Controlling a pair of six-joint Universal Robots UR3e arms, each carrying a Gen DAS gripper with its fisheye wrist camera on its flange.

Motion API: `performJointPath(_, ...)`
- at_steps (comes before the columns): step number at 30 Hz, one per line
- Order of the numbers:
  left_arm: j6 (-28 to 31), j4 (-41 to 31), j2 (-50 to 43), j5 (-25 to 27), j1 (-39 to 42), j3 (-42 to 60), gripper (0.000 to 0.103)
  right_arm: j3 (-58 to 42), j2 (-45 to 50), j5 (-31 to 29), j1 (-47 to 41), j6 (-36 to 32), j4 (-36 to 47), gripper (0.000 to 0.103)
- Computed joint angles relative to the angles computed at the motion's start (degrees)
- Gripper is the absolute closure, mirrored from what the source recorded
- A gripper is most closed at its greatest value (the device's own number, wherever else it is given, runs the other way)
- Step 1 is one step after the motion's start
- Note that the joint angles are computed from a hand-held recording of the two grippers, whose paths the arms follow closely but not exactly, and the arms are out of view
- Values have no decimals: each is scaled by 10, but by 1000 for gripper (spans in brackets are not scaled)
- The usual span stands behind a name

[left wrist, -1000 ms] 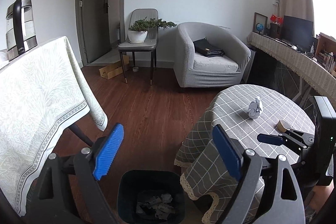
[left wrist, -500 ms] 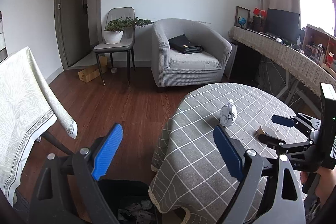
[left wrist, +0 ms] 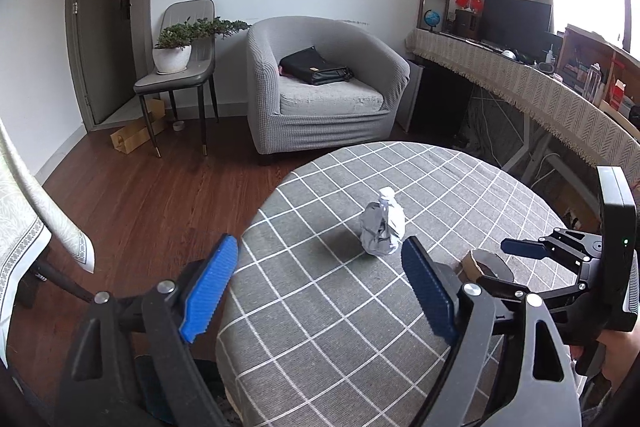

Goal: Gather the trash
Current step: 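Move both tools back over the table toward the paper ball and tape ring, then grasp the crumpled white paper ball with the left tool while the right tool grasps the tape ring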

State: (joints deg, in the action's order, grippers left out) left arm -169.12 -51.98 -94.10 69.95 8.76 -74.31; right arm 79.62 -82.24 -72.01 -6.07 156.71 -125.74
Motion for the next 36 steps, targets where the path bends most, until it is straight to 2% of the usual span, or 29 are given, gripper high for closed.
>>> performJointPath(5,-13,-2,-61,28,-47,50,26,-13,7,18,-13,-8,19,56)
performJointPath(9,-1,-24,-105,47,-77,99,37,-27,16,25,-12,-12,38,62)
performJointPath(11,2,-30,-125,56,-86,121,37,-37,23,32,-11,-14,44,68)
performJointPath(15,-11,-40,-159,63,-97,162,37,-48,28,30,-7,-23,49,70)
performJointPath(24,-34,-74,-213,66,-104,228,44,-29,0,93,-79,-30,63,71)
performJointPath(36,-54,-81,-231,60,-110,245,58,5,-24,111,-109,-33,64,71)
